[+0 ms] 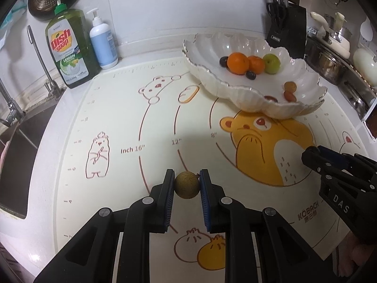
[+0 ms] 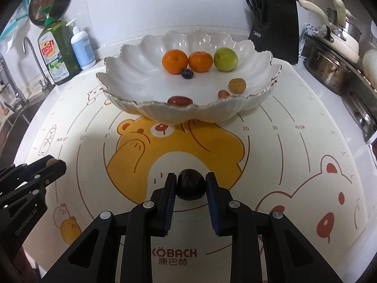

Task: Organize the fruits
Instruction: 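Carry the kiwi and plum over the white bowl with both tools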

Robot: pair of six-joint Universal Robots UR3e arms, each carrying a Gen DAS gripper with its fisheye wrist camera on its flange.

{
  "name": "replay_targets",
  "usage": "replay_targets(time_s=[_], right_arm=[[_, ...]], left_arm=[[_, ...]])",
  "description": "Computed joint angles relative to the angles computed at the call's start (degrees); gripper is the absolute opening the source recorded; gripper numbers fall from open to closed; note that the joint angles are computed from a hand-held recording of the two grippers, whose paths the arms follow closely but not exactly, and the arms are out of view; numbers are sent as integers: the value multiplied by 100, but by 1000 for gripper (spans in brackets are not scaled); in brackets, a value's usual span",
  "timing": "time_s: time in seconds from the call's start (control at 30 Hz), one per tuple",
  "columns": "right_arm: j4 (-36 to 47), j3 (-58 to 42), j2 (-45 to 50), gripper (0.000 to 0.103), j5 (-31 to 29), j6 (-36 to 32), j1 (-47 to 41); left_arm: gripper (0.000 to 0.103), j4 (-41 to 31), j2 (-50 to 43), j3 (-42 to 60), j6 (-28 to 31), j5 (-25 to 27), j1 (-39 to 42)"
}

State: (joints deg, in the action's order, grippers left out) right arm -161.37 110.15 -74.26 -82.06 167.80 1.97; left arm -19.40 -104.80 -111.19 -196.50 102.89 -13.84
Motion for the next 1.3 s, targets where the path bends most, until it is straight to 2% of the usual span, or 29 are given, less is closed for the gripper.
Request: replay_targets(time_s=[0.67, 1.3], right_arm=[[1026, -873, -631, 27, 279, 38, -304], [1849, -2662, 163, 27, 457, 9, -544]], left_arm=[[22, -975, -39, 1540, 263, -77, -34], [22, -2222, -1279, 4109, 386, -144, -74]])
